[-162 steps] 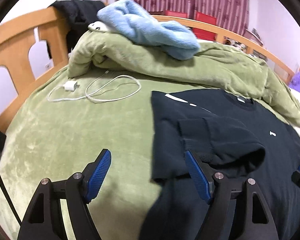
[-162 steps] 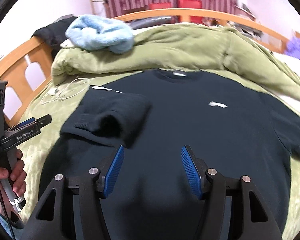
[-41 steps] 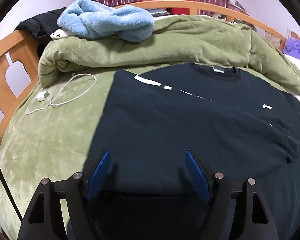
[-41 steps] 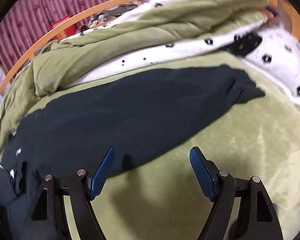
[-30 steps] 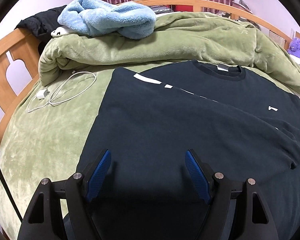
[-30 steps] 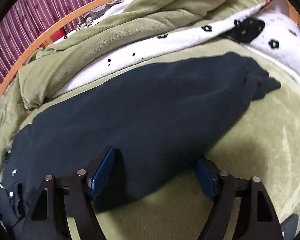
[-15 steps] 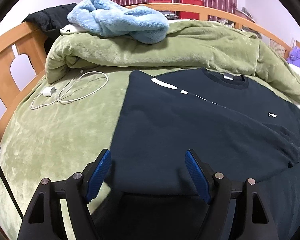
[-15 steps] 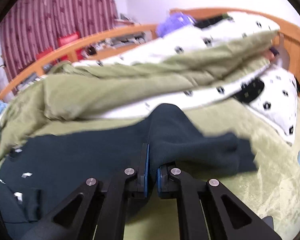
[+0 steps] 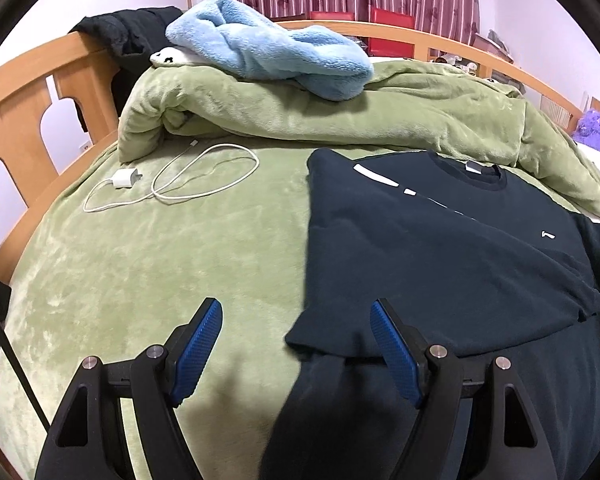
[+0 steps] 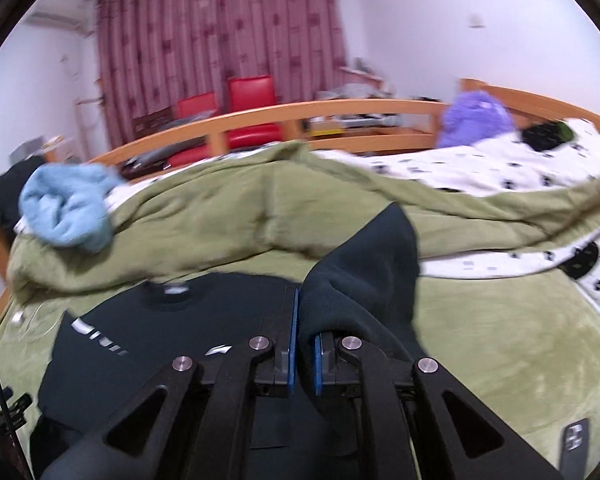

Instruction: Fold small clothes

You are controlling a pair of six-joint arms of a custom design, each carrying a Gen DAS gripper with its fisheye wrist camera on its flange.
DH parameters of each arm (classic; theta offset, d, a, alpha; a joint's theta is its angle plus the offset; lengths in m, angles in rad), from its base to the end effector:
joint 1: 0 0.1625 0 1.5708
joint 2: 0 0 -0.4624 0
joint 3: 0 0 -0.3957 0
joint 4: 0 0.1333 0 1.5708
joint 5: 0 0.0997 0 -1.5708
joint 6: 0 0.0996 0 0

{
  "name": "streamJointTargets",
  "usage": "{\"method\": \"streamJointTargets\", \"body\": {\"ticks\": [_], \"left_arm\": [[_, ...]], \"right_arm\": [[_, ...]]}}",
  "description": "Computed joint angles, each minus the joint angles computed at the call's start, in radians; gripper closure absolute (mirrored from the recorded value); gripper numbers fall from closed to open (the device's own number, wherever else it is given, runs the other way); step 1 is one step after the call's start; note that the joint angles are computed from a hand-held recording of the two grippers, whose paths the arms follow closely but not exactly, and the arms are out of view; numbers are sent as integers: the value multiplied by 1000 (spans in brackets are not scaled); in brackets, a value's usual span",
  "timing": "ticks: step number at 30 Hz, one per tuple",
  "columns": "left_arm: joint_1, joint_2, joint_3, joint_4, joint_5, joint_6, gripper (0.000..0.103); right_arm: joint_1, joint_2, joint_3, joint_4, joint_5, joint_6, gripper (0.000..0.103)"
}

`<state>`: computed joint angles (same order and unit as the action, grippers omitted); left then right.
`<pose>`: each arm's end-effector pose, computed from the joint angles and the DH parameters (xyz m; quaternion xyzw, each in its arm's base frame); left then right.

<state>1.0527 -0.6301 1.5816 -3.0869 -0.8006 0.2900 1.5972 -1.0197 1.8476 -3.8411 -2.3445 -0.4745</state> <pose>-0.1834 -0.7309 0.1057 0.2537 0.8595 -0.2975 0.3291 0.0793 -0.5913 0.3548 -0.0690 -0.7356 0.5333 0.4121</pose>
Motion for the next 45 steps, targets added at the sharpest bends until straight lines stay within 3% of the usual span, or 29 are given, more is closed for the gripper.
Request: {"method": "streamJointTargets", "body": {"ticks": [6,14,16,18,20,26,29,33,37,45], "left_arm": [[12,-7,8,-53,1,67,28],[37,-17,-14,-7,-5,23,28],[39,-18,-17,-1,-7,17,28],[39,-18,-19,1,-8,14,28],[41,-19,-21,4,-13,16,28],[38,-20,-29,32,-25,-19,28],[34,-24,-32,59,-39,-63,28],[28,-22,-35,81,-56,-112,28],[21,-4,-39,94,-64,-138,28],[9,37,-61,109,-55,-141,27]], "right_arm": [[43,161,-86,117,12,26,97],[9,327,-174,272,16,65,90],[2,361,-191,276,2,64,76],[-6,371,-194,322,13,81,54],[-7,371,-185,340,10,76,54],[9,261,-57,349,56,63,51],[12,190,31,247,61,36,44],[-5,122,97,114,15,4,36],[-71,34,145,140,20,102,36],[-212,-46,158,255,187,290,36]]}}
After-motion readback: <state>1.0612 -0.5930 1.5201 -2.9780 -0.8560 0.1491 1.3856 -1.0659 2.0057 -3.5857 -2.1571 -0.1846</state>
